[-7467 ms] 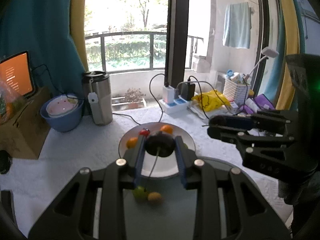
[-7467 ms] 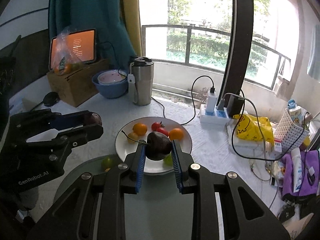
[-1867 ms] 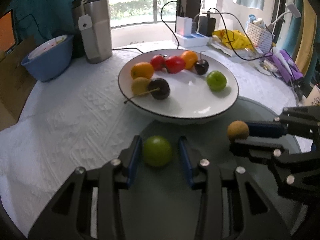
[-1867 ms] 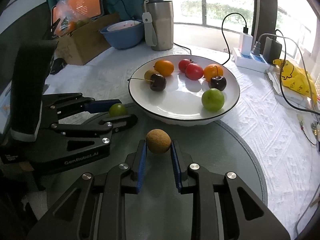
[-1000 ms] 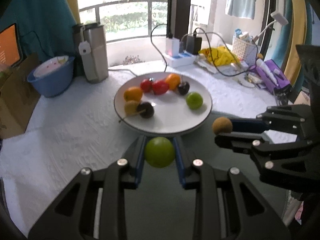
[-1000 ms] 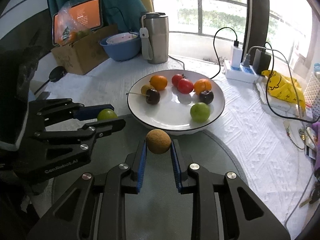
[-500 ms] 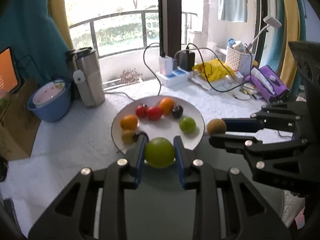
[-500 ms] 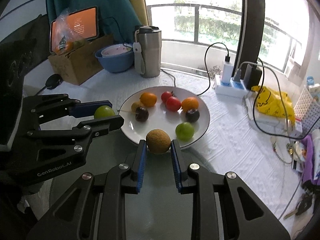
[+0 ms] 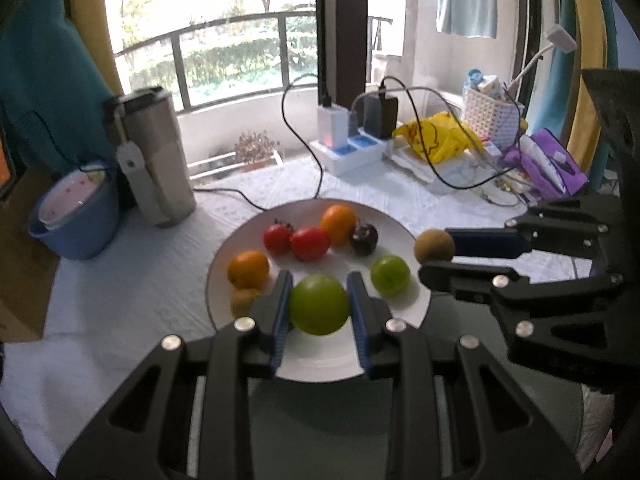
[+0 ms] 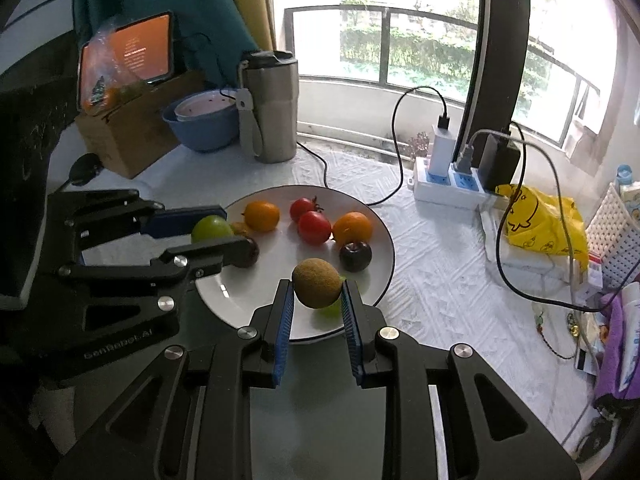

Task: Organize fruits
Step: 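Carry the lime and kiwi over the white bowl with both grippers, then open both grippers to drop the lime and kiwi into the bowl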

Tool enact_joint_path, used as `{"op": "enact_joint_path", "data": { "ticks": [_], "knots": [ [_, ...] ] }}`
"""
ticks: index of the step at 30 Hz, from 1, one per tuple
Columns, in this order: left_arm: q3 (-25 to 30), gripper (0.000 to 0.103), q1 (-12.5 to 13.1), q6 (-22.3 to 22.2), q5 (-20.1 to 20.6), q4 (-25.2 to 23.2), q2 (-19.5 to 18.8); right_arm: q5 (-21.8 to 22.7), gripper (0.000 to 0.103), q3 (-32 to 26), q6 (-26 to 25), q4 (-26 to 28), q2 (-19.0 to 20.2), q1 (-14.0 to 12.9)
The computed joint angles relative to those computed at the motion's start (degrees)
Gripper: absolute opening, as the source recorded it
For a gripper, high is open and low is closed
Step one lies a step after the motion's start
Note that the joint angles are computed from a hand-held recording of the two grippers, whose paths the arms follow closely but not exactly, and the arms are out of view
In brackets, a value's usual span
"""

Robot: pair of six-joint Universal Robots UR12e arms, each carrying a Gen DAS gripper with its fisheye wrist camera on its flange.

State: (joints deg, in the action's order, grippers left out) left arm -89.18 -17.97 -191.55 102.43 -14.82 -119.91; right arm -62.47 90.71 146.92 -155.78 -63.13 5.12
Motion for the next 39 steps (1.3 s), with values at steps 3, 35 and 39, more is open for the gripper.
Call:
{"op": "enact_joint_path", "data": {
  "ticks": [3, 35, 39],
  "knots": [
    [0.35, 0.029, 0.33, -0.51, -1.65, -0.69, -0.65, -0.16, 0.026, -0.75, 0.3, 0.96, 0.78, 0.14],
    [0.71, 0.033, 1.16, -3.5, -4.81, -4.88, -1.67, 2.11, 0.026, -1.64, -2.08, 3.95, 2.1, 0.3],
    [-0.17, 0.036, 0.97, -2.7, -4.41, -3.03, -1.12, 1.78, 0.026, -1.46, -1.54, 3.36, 2.02, 0.29]
  ]
}}
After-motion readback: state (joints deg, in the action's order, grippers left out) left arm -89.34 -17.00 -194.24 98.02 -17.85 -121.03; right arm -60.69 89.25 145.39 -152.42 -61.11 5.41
